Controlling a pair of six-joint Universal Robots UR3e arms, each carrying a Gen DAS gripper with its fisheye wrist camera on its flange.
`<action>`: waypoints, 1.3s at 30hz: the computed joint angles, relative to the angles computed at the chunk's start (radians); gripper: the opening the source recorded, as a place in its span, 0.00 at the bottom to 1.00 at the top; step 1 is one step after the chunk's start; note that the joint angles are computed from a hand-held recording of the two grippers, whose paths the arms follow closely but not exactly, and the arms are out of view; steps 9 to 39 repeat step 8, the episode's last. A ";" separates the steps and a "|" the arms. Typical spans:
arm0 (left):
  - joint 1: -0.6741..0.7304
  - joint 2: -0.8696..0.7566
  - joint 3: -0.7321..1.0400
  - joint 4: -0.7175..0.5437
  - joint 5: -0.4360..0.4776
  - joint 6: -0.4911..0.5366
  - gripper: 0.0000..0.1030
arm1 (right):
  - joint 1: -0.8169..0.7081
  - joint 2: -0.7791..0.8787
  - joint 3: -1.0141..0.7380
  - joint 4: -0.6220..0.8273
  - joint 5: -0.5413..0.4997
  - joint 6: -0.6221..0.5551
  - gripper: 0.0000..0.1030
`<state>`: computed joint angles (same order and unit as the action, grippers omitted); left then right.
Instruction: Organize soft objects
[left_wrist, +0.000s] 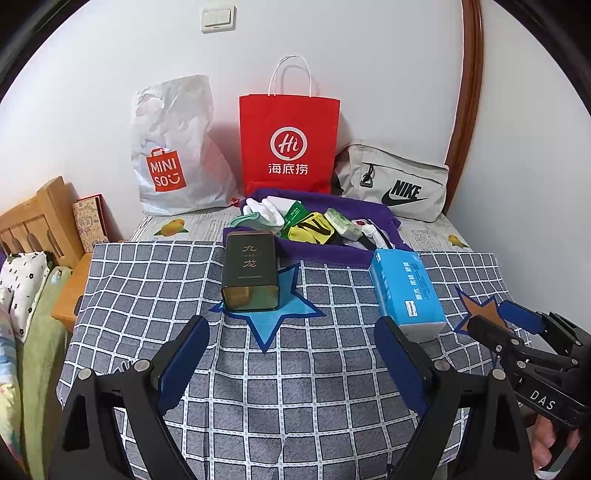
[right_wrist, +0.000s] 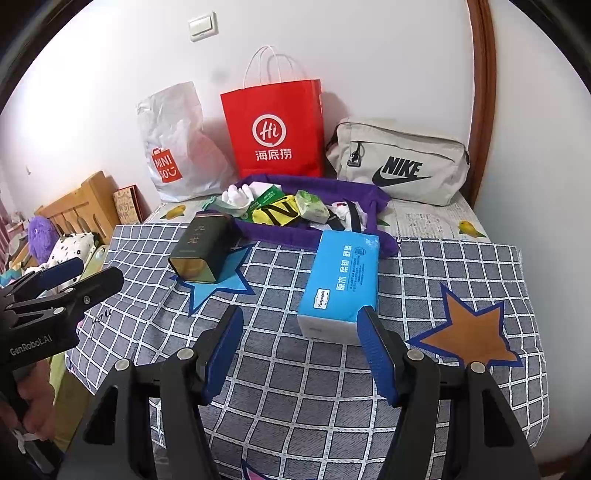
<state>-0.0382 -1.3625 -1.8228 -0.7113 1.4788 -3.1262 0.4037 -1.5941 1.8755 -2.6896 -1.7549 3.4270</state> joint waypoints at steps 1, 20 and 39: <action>-0.001 -0.001 0.000 0.001 0.002 0.000 0.88 | 0.001 0.000 0.000 0.000 -0.002 0.000 0.62; 0.009 -0.001 0.005 -0.002 -0.005 0.008 0.88 | 0.002 0.000 -0.002 0.001 -0.002 0.001 0.62; 0.009 -0.001 0.005 -0.002 -0.005 0.008 0.88 | 0.002 0.000 -0.002 0.001 -0.002 0.001 0.62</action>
